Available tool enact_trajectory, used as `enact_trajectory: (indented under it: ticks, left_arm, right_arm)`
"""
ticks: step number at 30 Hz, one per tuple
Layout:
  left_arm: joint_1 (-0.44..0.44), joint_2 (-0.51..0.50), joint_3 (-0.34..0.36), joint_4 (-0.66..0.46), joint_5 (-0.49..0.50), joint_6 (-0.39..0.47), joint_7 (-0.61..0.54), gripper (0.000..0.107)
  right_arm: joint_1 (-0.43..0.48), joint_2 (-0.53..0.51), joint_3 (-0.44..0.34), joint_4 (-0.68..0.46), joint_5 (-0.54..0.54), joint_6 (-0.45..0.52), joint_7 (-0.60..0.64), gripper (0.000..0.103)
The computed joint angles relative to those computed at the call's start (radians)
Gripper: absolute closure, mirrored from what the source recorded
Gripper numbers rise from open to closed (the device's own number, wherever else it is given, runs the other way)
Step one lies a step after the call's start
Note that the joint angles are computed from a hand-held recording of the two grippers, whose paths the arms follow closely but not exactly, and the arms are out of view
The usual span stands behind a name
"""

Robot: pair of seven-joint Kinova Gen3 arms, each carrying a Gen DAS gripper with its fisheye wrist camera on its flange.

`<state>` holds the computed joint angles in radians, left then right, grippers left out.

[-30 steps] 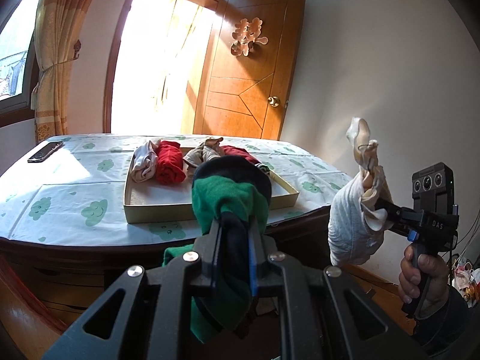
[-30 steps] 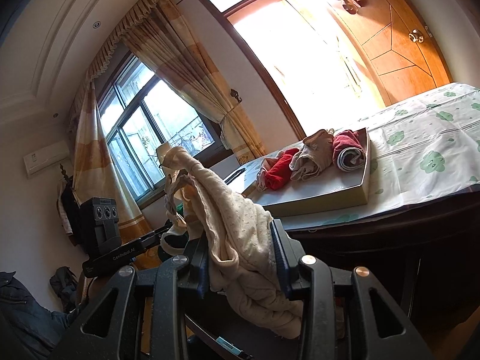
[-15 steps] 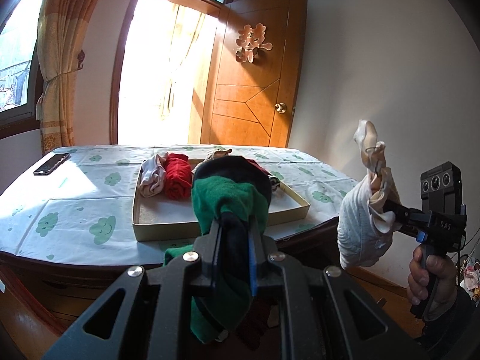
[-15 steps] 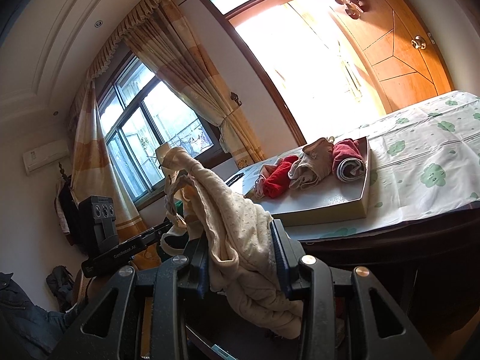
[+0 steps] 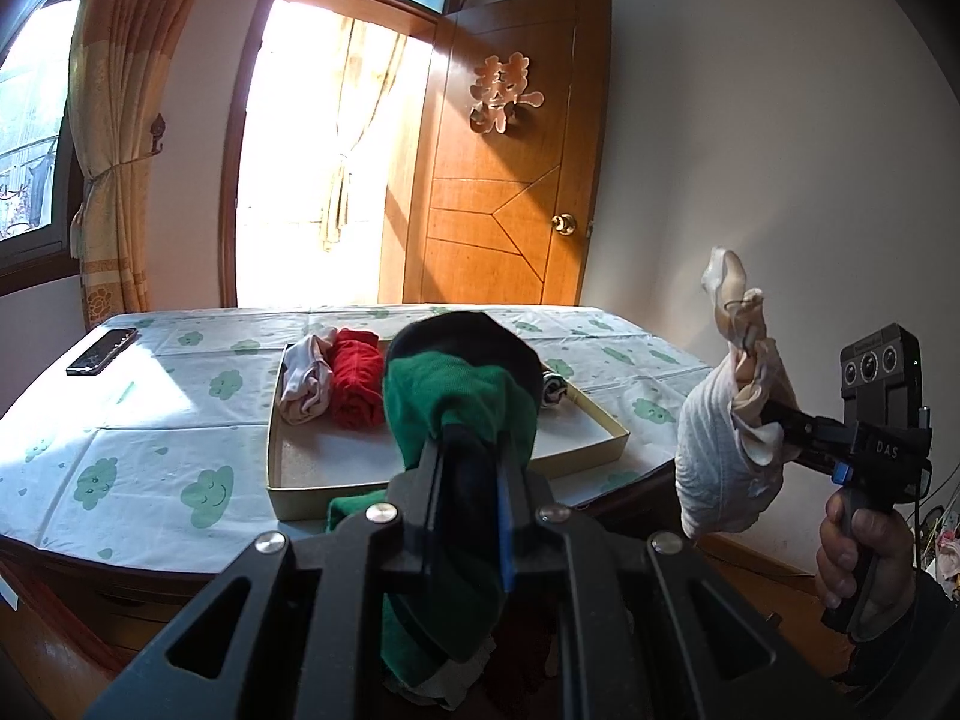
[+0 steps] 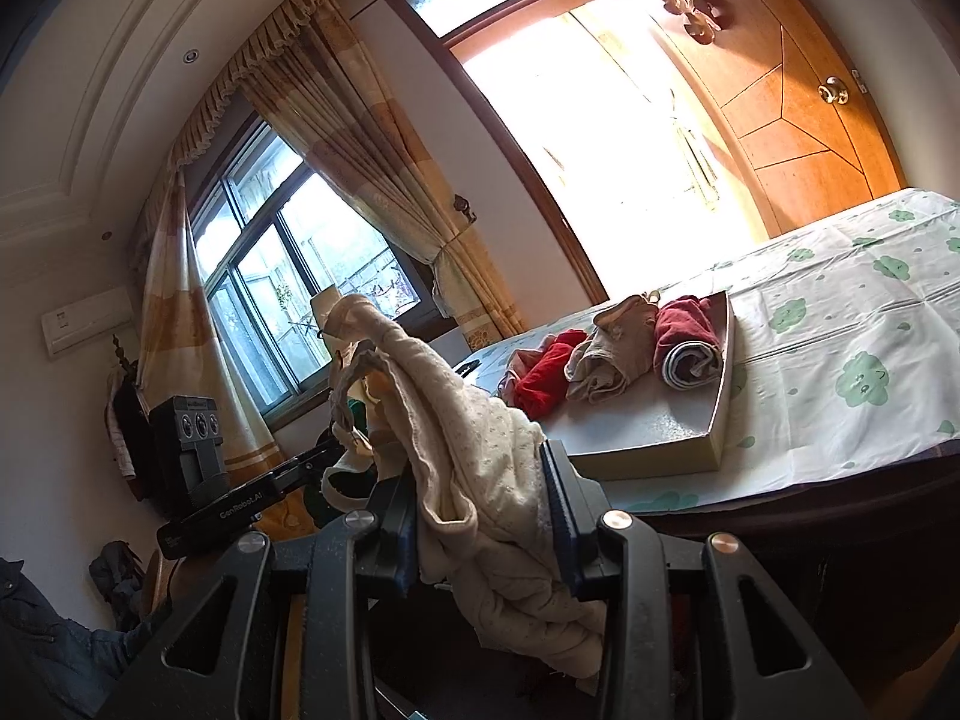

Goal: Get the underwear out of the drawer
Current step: 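Carry both held garments over the beige tray on the bed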

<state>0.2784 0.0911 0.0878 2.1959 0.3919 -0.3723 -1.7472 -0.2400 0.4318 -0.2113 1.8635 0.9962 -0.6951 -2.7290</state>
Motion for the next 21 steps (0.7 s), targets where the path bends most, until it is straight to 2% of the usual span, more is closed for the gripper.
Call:
enact_trajectory:
  ticks: [12, 21]
  left_arm:
    - [0.002, 0.021, -0.025, -0.059, 0.024, 0.041, -0.049, 0.095]
    - [0.006, 0.045, -0.047, -0.109, 0.036, 0.074, -0.091, 0.095]
  right_arm:
    - [-0.004, 0.013, 0.005, -0.064, 0.044, 0.044, -0.050, 0.065]
    - [-0.010, 0.040, 0.013, -0.139, 0.113, 0.077, -0.136, 0.065]
